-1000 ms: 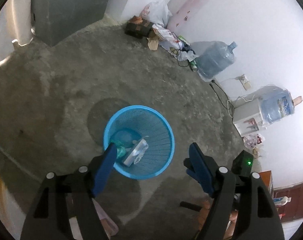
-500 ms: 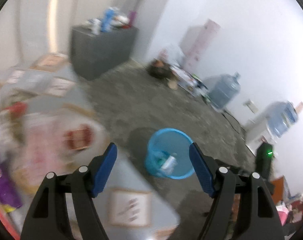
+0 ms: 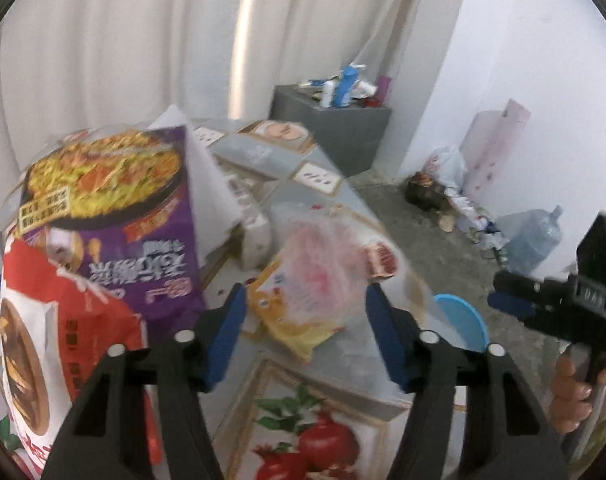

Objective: Collect trash
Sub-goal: 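Move both grippers back over the table toward the snack packets, then grasp the yellow Enaak packet with the left gripper while the right grasps the clear bag of pink wrappers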

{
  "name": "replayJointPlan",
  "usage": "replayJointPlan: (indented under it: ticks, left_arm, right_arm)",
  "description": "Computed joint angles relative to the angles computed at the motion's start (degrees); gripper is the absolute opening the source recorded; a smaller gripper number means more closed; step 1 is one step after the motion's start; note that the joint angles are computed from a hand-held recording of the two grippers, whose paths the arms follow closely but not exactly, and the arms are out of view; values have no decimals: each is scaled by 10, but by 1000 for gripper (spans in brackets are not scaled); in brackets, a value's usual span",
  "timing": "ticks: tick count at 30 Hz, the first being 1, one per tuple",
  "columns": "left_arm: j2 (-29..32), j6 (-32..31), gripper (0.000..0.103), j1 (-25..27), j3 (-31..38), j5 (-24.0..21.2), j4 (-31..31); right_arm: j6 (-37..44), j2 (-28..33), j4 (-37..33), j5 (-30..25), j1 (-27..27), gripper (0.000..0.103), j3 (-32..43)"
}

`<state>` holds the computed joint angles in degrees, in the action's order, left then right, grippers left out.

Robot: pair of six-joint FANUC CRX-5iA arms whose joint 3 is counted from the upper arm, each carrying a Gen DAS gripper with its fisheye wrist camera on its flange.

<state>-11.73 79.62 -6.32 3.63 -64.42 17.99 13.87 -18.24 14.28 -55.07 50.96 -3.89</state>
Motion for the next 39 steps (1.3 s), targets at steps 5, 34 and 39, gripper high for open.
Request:
replayJointPlan:
  ticks: [5, 34, 39]
  left_arm:
    - [14, 5, 41, 7, -6, -2, -6]
    - [-18, -6, 9, 27, -45, -150, 33]
    - [-44, -17, 22, 32, -60, -177, 30]
  right_arm:
    - [56, 75, -41, -13, -13, 60, 72]
    - [51, 78, -71, -93, 48, 12, 77]
    - [13, 61, -52, -104, 76, 12, 61]
